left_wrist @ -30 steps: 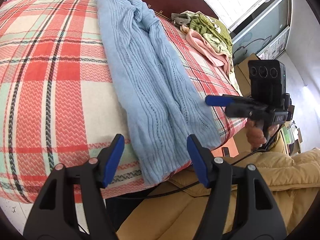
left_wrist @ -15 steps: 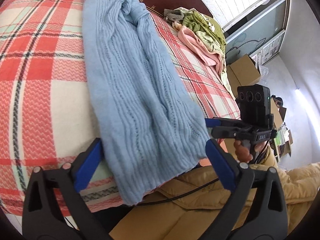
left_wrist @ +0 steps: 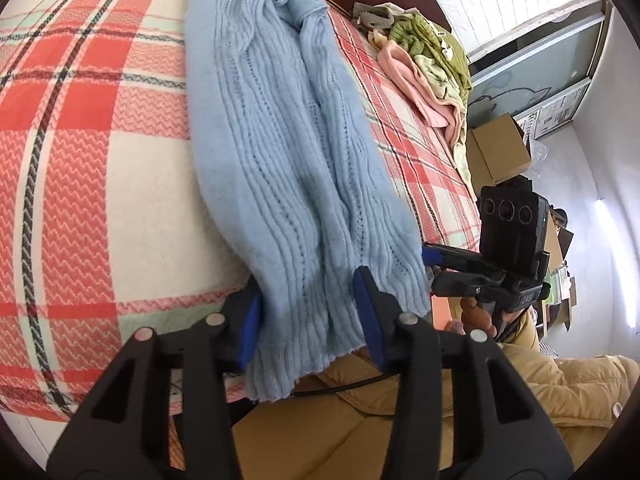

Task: Fold clothes
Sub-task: 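Grasp the cardigan end with the left gripper while the right gripper grasps it too, folding it over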

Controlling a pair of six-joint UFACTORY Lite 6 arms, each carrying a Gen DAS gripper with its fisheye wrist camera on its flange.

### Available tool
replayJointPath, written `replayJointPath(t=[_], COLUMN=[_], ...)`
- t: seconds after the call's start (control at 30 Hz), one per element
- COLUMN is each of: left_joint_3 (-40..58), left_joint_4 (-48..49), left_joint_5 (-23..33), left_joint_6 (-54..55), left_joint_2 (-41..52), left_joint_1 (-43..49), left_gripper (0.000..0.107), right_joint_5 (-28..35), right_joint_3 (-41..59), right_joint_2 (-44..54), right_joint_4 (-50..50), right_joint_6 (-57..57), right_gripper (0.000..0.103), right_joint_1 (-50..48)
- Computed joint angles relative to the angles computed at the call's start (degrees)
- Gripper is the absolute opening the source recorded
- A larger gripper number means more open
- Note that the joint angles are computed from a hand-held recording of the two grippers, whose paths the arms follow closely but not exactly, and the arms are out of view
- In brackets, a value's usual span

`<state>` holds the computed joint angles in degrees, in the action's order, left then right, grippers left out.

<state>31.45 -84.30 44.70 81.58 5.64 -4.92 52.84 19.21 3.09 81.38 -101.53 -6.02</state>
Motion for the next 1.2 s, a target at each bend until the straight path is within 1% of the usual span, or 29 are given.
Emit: replayJointPath(t=[0.13,0.2,0.23,0.27,0.3,0.33,0.37,0.4,0.43,0.5,0.57,0.77,0.87,1.0,1.2], left_joint_3=[1.76,2.38,2.48,2.37,2.42,2.48,2.93,3.47,4.03,4.34,5.41,11.10,14.83,20.00,29.45], left_joint_4=[-0.21,-0.20,-0.04,-0.01,0.37,0.80,1.77,2.41,3.05,3.90,4.81,8.04,8.77,9.85,11.13], left_joint_5=[1.44,1.05,0.55,0.15,-0.54,-1.23,-1.67,-0.52,0.61,1.73,4.96,12.58,14.78,17.17,19.53], left_joint_6=[-0.50,-0.88,-1.25,-1.52,-2.26,-3.06,-4.54,-5.56,-6.57,-7.69,-8.51,-14.04,-16.54,-19.25,-24.57], left_joint_2=[2.57,2.88,2.53,2.12,1.80,1.49,1.56,2.47,3.37,3.55,4.22,5.75,6.70,10.05,17.14], left_joint_1=[0.42,-0.22,-0.63,-0.95,-1.20,-1.44,-1.59,-0.98,-0.37,0.46,1.97,5.52,6.31,7.60,9.17], left_gripper=[0.046,0.046,0.046,0.046,0.045,0.038,0.023,0.016,0.015,0.015,0.015,0.015,0.015,0.015,0.015], right_joint_5=[-1.46,-1.86,-2.14,-2.92,-3.99,-5.06,-5.90,-4.96,-4.53,-2.97,-0.41,9.45,11.57,13.19,12.90], right_joint_3=[-0.18,-0.57,-0.77,-1.10,-0.88,-0.65,-0.42,-0.20,-0.22,0.06,1.07,6.10,8.74,13.28,22.75], right_joint_2=[-0.36,-0.73,-0.87,-1.27,-0.91,-0.52,-0.11,0.33,-0.01,-0.21,0.44,2.65,2.76,5.94,14.97], right_joint_4=[1.33,1.85,2.27,2.19,2.37,2.57,2.73,2.33,1.91,0.52,-1.23,-5.46,-6.09,-5.59,-4.66], right_joint_6=[-0.38,-0.88,-1.17,-1.45,-1.34,-1.25,-1.16,-1.04,-0.94,0.04,1.61,7.18,9.24,12.22,19.05], right_gripper=[0.065,0.065,0.059,0.041,0.029,0.015,0.013,0.012,0.011,0.011,0.010,0.010,0.010,0.010,0.010], right_joint_1=[1.55,1.47,1.48,1.05,1.26,1.49,1.62,0.85,0.53,-0.61,-2.35,-8.08,-9.24,-9.60,-8.82])
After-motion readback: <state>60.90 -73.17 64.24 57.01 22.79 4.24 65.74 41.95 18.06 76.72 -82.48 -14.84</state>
